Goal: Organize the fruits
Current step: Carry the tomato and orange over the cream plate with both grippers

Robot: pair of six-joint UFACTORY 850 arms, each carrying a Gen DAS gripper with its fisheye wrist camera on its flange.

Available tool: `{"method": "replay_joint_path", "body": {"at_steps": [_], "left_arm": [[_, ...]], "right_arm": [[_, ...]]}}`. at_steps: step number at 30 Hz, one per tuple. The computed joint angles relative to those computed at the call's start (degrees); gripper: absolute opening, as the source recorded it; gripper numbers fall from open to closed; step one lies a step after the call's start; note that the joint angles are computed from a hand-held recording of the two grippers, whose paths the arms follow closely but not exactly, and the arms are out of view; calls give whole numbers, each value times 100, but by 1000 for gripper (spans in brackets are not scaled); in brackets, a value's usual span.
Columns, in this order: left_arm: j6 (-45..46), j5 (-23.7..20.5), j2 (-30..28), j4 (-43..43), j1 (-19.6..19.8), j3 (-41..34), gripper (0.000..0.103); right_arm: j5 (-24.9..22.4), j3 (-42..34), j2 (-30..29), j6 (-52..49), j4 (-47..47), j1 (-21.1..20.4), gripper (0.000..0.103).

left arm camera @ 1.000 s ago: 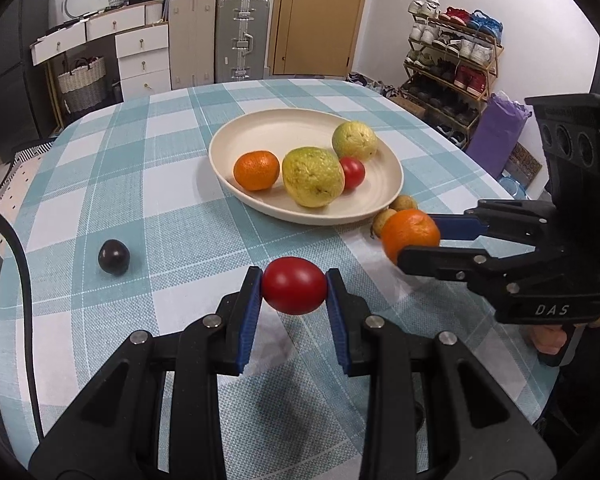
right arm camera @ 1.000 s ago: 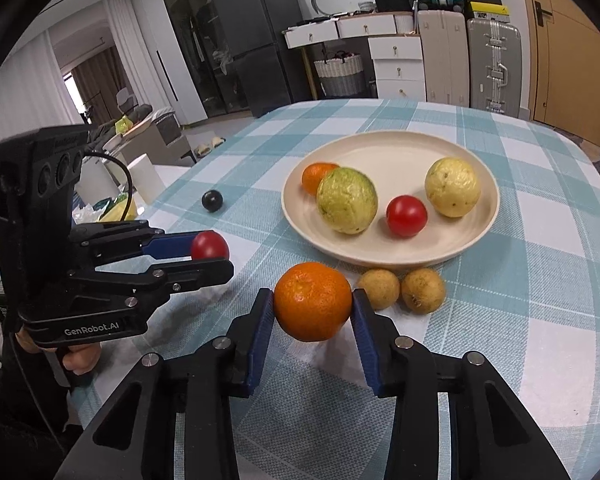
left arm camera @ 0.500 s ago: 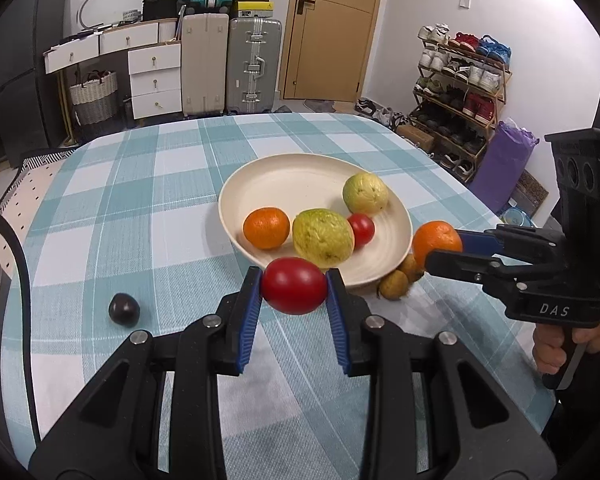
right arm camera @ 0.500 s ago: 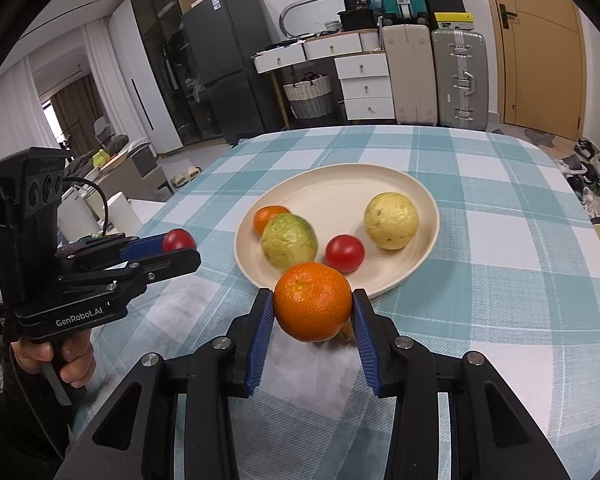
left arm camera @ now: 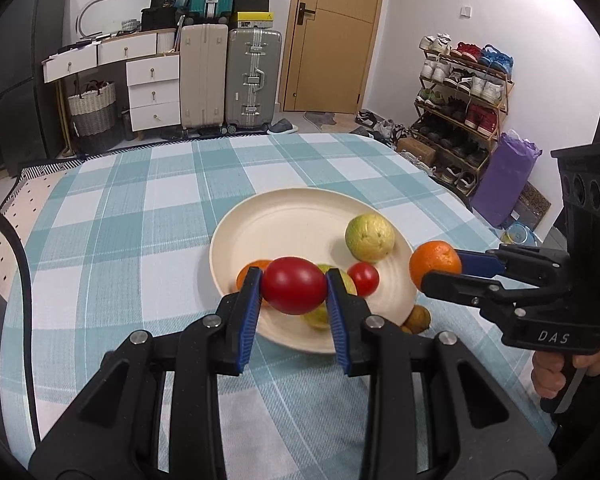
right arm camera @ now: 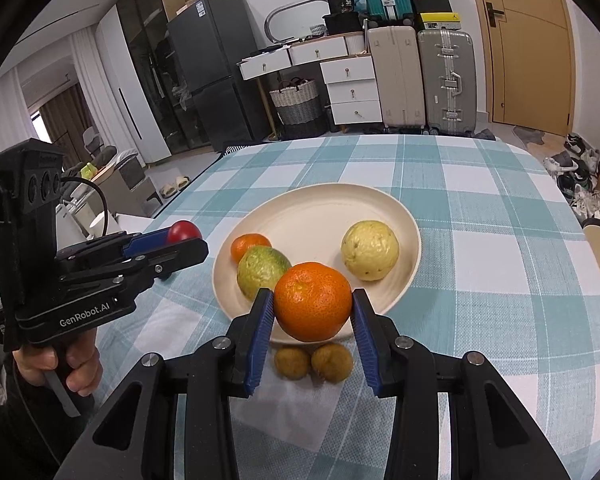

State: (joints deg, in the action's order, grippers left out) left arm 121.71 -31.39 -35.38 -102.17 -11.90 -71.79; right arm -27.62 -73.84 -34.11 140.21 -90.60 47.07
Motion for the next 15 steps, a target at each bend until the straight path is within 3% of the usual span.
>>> {"method": "replay_joint_path", "body": {"at_steps": [15], "left_arm": [[-41, 306, -485, -142, -171, -714, 29]], "right_arm": [[41, -437, -251, -488, 205, -297, 40]]}}
